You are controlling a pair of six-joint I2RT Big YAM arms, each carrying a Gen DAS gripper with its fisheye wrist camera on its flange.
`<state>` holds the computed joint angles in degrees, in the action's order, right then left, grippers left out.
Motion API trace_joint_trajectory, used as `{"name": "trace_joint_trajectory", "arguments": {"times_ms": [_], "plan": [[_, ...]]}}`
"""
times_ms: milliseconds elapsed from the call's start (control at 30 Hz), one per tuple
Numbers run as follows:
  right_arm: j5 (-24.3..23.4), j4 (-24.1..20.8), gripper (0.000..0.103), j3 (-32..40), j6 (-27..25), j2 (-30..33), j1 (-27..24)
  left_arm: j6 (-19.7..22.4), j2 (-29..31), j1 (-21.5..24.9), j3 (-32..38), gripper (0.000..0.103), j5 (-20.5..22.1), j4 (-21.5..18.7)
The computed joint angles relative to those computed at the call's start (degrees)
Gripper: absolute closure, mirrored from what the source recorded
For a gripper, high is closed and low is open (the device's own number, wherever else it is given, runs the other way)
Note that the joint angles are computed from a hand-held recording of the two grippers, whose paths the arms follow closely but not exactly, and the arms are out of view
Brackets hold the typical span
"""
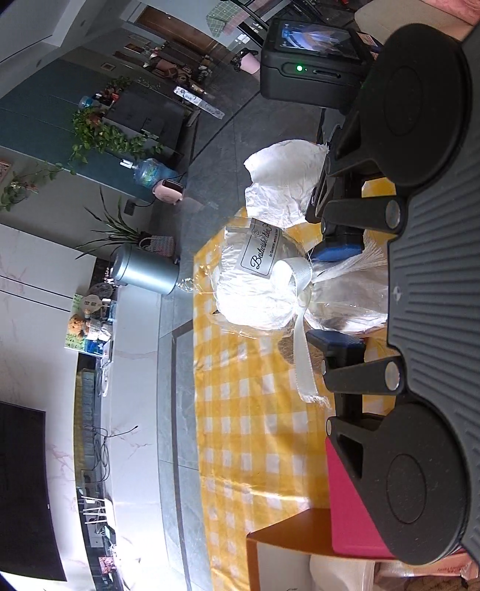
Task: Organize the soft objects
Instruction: 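Carry the white paper and ribbon-tied bag toward the white box with both grippers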
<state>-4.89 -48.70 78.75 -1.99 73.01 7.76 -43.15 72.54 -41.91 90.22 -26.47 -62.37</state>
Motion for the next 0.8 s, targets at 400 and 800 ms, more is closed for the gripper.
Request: {"name": "trace_joint_trajectory", "arguments": {"times_ms": [400, 800], "plan": [[-7.9, 5.3, 0.083, -1.7, -0.7, -9.5, 4.9, -1.0, -7.1, -6.0, 3.0, 0.059, -14.1, -9.2], [-13.3, 9.2, 0.082, -3.4, 4.5, -13.1, 16.3, -9.6, -17.0, -5.0, -1.9, 0.059, -20.2, -17.8]]}}
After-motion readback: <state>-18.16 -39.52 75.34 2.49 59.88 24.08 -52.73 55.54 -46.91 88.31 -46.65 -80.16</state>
